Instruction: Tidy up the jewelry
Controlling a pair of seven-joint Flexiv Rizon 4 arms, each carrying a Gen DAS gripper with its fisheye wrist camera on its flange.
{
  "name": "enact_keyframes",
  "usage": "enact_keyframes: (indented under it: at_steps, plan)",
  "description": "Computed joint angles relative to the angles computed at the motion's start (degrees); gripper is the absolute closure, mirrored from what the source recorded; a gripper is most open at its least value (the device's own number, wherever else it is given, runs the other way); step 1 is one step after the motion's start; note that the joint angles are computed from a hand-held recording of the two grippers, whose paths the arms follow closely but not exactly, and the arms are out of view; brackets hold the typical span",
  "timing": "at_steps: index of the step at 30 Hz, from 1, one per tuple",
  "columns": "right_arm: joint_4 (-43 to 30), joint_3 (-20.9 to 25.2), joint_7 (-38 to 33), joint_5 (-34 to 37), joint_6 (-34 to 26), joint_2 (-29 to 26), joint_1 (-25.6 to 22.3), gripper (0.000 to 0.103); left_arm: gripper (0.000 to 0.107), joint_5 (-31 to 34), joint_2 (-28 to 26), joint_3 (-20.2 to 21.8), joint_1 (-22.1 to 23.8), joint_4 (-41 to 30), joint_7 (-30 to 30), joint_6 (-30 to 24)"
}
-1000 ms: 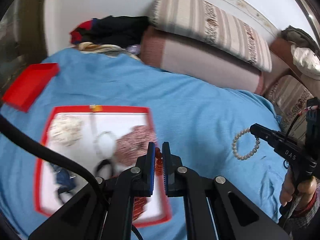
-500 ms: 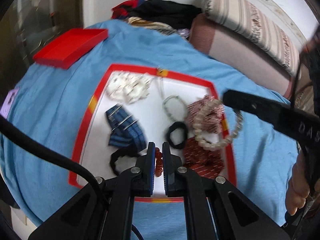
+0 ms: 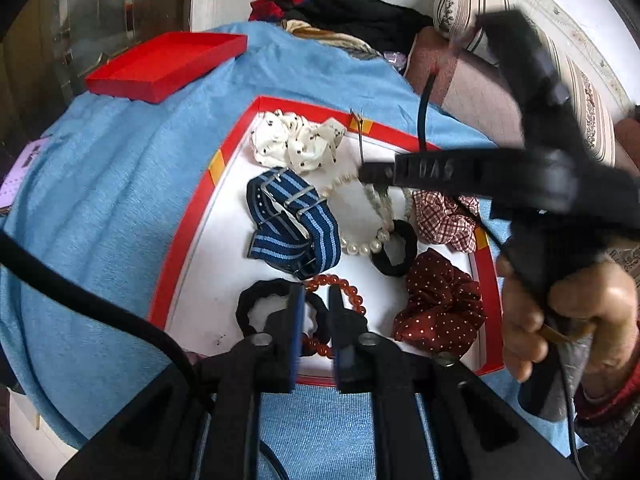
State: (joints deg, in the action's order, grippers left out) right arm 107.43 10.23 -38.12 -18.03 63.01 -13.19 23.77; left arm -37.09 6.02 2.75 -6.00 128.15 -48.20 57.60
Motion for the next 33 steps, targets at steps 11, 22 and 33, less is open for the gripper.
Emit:
enact_keyframes:
  at_steps: [11,22,33]
  plan:
    - [11.2,0.1,14.9,-18.6,-3.3,13.3,-1.4,0.038,0.036,4.9,6.8,-0.4,-2.1,5.3,-3.8,16.6]
    - [20.4,10.3,28.4,-17.6,-19.0,26.6,-1.1,0.030,0.008,22.2,16.4,0.4,0.4,10.9,-16.1,31.4]
    - [19.9,13.4,31.9,-19.5,-27.5,26.9,3.4,0.023,0.007,27.3,23.0,1.7,3.0,12.8,-23.1,23.3]
